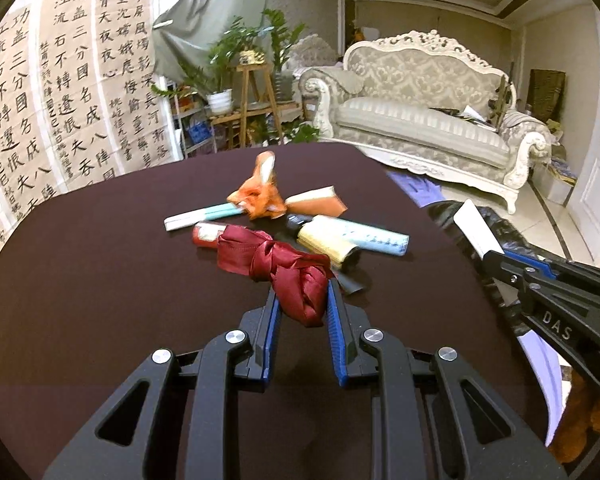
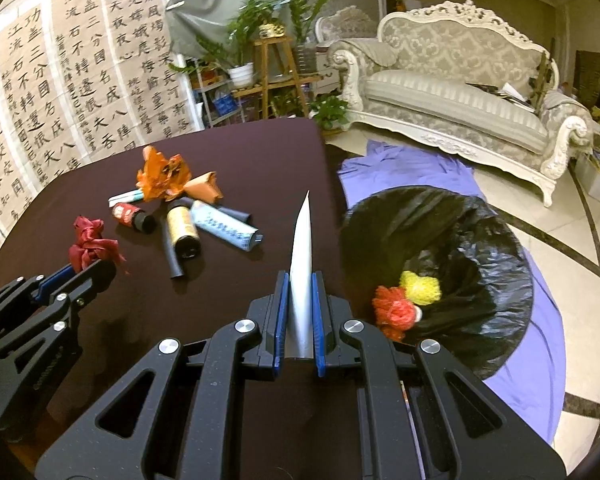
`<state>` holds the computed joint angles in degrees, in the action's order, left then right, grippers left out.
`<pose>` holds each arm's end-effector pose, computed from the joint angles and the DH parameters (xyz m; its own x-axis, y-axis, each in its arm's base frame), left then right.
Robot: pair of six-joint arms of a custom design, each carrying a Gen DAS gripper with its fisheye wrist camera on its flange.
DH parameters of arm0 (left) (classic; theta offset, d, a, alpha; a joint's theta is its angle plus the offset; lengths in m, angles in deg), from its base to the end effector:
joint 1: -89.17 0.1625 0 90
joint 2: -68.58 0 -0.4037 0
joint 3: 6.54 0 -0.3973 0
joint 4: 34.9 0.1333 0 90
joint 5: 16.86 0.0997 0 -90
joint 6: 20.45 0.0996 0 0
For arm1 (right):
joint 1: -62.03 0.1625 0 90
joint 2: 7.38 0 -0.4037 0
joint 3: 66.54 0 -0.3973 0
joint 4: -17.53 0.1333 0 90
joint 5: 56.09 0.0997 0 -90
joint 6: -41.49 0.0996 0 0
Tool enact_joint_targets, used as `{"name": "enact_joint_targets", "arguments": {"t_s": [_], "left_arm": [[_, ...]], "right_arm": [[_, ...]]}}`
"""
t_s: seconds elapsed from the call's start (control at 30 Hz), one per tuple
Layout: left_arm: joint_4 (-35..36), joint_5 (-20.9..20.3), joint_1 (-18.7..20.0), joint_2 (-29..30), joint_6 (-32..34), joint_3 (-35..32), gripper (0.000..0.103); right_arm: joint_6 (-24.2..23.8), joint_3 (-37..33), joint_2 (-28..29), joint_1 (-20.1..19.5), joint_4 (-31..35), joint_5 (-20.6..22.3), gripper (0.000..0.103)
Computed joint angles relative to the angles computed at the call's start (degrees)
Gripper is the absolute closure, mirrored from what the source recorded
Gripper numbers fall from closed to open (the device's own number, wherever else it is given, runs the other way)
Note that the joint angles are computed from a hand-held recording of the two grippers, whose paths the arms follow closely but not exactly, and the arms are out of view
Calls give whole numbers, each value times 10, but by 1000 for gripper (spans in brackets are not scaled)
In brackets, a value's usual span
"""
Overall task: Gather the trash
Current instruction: 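Grasp the red cloth with the left tool while the right tool carries the cone to the bin, then open both tools over the bin to drop the red cloth and paper cone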
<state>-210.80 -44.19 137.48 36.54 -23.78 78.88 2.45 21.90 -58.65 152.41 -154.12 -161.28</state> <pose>-0.2919 -0.6612 0.0728 -0.6919 -0.0878 -0.7166 0.5215 0.6256 -0.5802 0.1119 -0.7069 0.2387 -0.7475 -0.3118 0.5865 -0.6123 0.6658 -0.4265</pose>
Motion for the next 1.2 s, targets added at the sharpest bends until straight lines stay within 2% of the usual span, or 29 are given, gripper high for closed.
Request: {"name": "enact_joint_targets", "arguments": {"t_s": [0.2, 0.5, 0.83, 1.2], "left_arm": [[-24, -24, -6, 36, 45, -44, 80], [-24, -64, -5, 106, 114, -148, 80], [61, -95, 8, 175, 131, -277, 80], [133, -98, 16, 243, 151, -400, 80]], "right_arm": [[2, -7, -6, -11, -19, -6, 92], [3, -43, 1, -31, -36, -7, 92], [2, -95, 22, -51, -24, -1, 91], [13, -155, 53, -62, 14, -1, 91]]}}
